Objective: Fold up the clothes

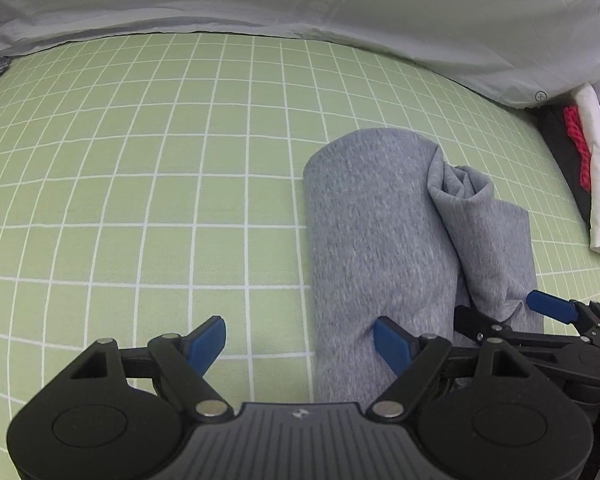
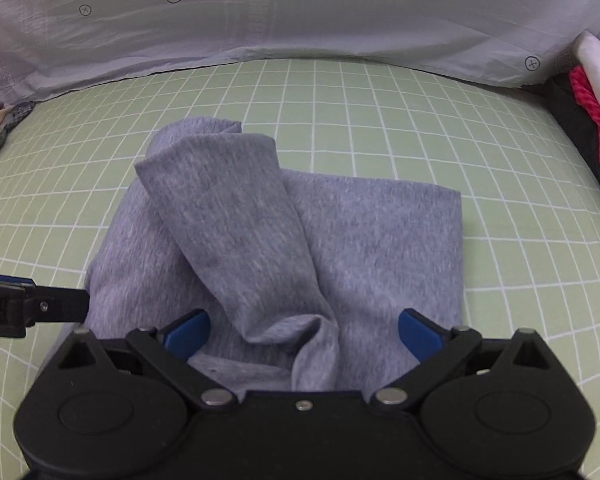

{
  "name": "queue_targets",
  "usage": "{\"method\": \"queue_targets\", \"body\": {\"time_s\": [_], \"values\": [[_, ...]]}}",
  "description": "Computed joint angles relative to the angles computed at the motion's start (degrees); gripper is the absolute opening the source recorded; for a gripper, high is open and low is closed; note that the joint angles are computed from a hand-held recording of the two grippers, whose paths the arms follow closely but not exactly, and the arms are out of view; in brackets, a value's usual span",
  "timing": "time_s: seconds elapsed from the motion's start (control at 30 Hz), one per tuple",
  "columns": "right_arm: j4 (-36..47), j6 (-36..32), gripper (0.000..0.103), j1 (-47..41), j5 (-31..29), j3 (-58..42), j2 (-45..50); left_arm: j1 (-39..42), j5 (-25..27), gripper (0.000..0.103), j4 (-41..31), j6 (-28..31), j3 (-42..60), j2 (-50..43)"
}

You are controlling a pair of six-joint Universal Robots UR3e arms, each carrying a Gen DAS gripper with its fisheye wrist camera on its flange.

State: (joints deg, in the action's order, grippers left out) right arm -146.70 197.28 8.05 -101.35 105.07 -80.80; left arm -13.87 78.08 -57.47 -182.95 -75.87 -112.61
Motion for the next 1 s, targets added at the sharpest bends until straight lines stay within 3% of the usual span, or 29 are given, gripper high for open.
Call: {"method": "queue_targets", "body": {"time_s": [0.03, 0.07, 0.1, 0.27, 0.43, 0.53, 0.63, 0.73, 0.8, 1.0], "values": [[-1.38, 0.79, 0.078, -0.28, -0.54, 1.12, -0.75, -0.05, -0.05, 0.082, -0.19, 0.28, 0.4, -0.39], [-3.23, 1.74, 0.057, -0.76, -0.97, 2.81, -1.88, -0.1, -0.14, 0.082, -0.14, 0.21, 0.54, -0.64], [-4.95, 3.08, 0.046, -1.34, -1.74, 4.78, -3.34, -0.17, -0.24, 0.082, -0.06, 0.1, 0.75, -0.95], [-0.98, 9.68, 0.038, -4.24, -7.53, 8.37, -7.32, -0.72, -0.5, 0.082, 0.83, -1.18, 1.91, -2.69], [-8.03, 10.92, 0.044, -9.27, 2.47, 16.29, -12.39, -0.53, -0.46, 0.085, 1.19, -2.35, 1.08, -2.26], [-13.31, 9.37, 0.052, -9.17, 6.83, 17.08, -11.07, -0.51, -0.31, 0.085, 1.54, -2.7, 0.34, -1.75], [-14.35, 7.85, 0.052, -8.5, 9.22, 16.22, -8.57, -0.5, -0.07, 0.085, 1.81, -2.65, -0.42, -1.13], [-14.34, 7.05, 0.037, -8.7, 10.56, 16.37, -7.81, -0.49, -0.03, 0.085, 2.23, -2.81, -0.83, -1.04], [-15.06, 6.38, 0.008, -9.0, 11.28, 17.03, -7.91, -0.68, 0.21, 0.085, 2.44, -2.96, -0.87, -1.04], [-19.5, 2.9, 0.004, -9.46, 7.86, 20.78, -16.39, -1.79, -1.81, 0.085, 5.32, -3.15, -0.27, -1.73]]}}
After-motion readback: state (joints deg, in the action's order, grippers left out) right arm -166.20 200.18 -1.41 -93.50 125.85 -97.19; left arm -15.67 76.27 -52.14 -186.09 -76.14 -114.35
